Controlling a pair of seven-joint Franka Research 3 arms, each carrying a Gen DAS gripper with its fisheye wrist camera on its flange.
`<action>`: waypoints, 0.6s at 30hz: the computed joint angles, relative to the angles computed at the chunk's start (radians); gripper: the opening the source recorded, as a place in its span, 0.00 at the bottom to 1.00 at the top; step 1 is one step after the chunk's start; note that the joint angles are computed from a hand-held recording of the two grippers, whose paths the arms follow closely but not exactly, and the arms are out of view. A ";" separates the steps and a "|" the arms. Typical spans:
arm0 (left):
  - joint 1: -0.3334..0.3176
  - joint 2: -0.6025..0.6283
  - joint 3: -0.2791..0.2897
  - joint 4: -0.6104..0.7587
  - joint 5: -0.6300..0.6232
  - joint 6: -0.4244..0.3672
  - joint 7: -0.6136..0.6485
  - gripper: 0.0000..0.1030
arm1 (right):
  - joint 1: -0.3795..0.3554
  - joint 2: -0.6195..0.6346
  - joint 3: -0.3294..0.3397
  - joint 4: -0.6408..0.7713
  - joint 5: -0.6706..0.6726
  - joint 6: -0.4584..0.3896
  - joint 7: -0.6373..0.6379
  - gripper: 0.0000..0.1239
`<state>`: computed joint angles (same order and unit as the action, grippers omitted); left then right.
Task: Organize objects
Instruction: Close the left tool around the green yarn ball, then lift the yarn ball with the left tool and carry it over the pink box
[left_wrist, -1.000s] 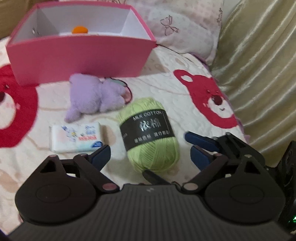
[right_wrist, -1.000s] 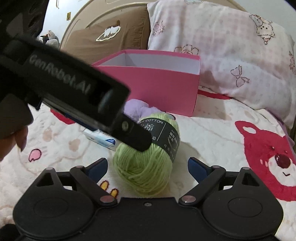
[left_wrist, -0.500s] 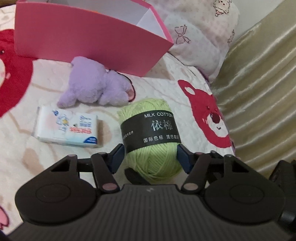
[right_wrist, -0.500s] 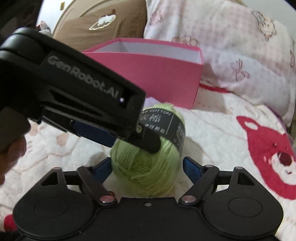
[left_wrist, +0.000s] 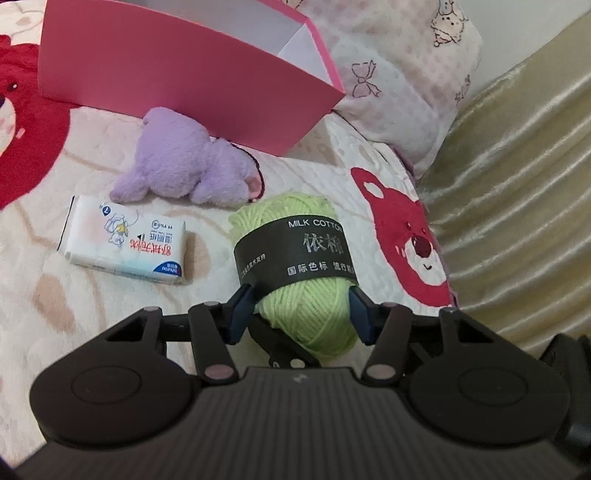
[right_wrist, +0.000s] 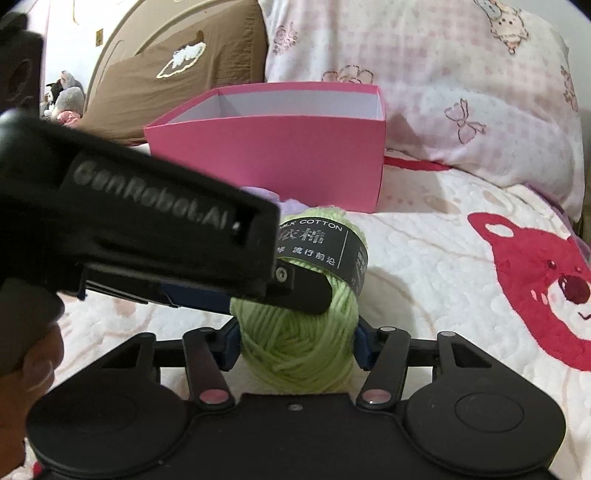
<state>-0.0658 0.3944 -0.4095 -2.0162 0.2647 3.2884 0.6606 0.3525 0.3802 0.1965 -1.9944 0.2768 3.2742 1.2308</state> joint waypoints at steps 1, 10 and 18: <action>-0.001 -0.010 0.000 -0.009 -0.001 0.002 -0.003 0.52 | 0.020 -0.007 -0.018 -0.013 -0.001 0.016 0.000 0.49; 0.018 -0.122 -0.011 -0.101 0.046 0.051 -0.052 0.52 | 0.230 -0.074 -0.194 -0.102 0.048 0.159 -0.105 0.49; 0.069 -0.191 -0.084 -0.101 0.015 -0.061 0.024 0.52 | 0.259 -0.106 -0.178 -0.124 0.185 0.227 -0.256 0.49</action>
<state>0.0030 0.2032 -0.4938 -2.1175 0.2800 3.2277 0.6841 0.6115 0.2746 0.0182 -2.1188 0.4621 3.5011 0.9748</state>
